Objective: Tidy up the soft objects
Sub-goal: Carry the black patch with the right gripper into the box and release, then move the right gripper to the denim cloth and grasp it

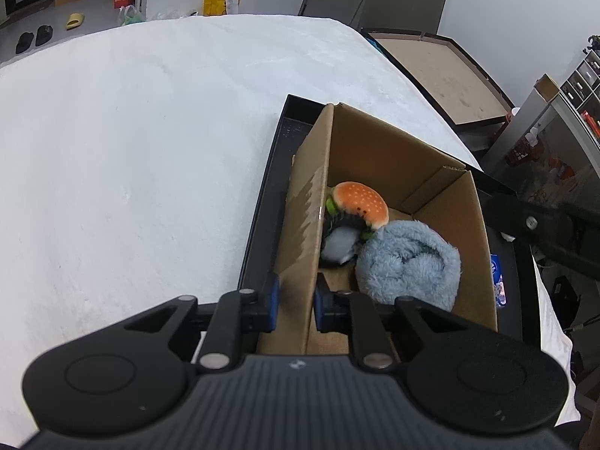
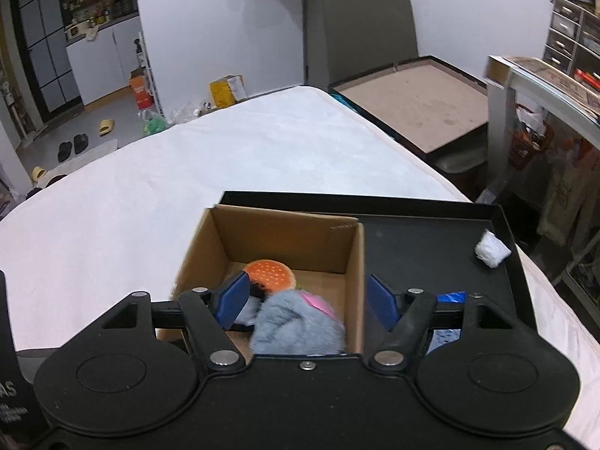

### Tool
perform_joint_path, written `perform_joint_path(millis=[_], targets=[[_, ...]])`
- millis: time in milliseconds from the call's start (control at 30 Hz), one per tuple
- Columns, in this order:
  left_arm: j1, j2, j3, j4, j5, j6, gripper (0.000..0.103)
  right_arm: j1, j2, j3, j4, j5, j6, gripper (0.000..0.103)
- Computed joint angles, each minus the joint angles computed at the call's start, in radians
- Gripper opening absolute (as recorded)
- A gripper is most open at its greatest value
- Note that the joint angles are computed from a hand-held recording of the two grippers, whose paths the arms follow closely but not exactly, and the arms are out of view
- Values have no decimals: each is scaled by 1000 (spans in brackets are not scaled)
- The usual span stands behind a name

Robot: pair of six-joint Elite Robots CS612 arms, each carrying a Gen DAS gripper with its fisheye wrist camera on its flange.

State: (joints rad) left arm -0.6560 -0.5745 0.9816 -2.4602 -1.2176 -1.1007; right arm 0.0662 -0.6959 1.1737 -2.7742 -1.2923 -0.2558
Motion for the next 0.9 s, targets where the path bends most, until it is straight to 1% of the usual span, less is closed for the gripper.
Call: perform_joint_path(millis=[167,267,333,467,533,633,700,767,900], targets=[[-2,-1,-3,11,6,0,17,-13,-5,14,-9,-13,21,69],[-7,0,-10,25,27,6,18,-21,-7,23,-10,-26,31,70],[-10,1,-15,37,40,9,20,-27,-8,30,-10,-28,34,71],[-11,5,-30,69,45,12,21,-39,-9,40,-9,-35,35,73],[-10,7,-38,85,40,6,22,-44,-9,42,-8,-33,39,76],[-10,11,-51,109,41,-5,28,-55,-7,44,-8,-21,57,80],[-12,14,-62,124,48,-4,33,-60,-3,40,-7,-17,58,81],[-14,19,-77,147,54,0,39,-64,4,34,-1,-19,57,81],[-16,31,-103,179,62,8,47,-74,17,19,21,-10,47,81]])
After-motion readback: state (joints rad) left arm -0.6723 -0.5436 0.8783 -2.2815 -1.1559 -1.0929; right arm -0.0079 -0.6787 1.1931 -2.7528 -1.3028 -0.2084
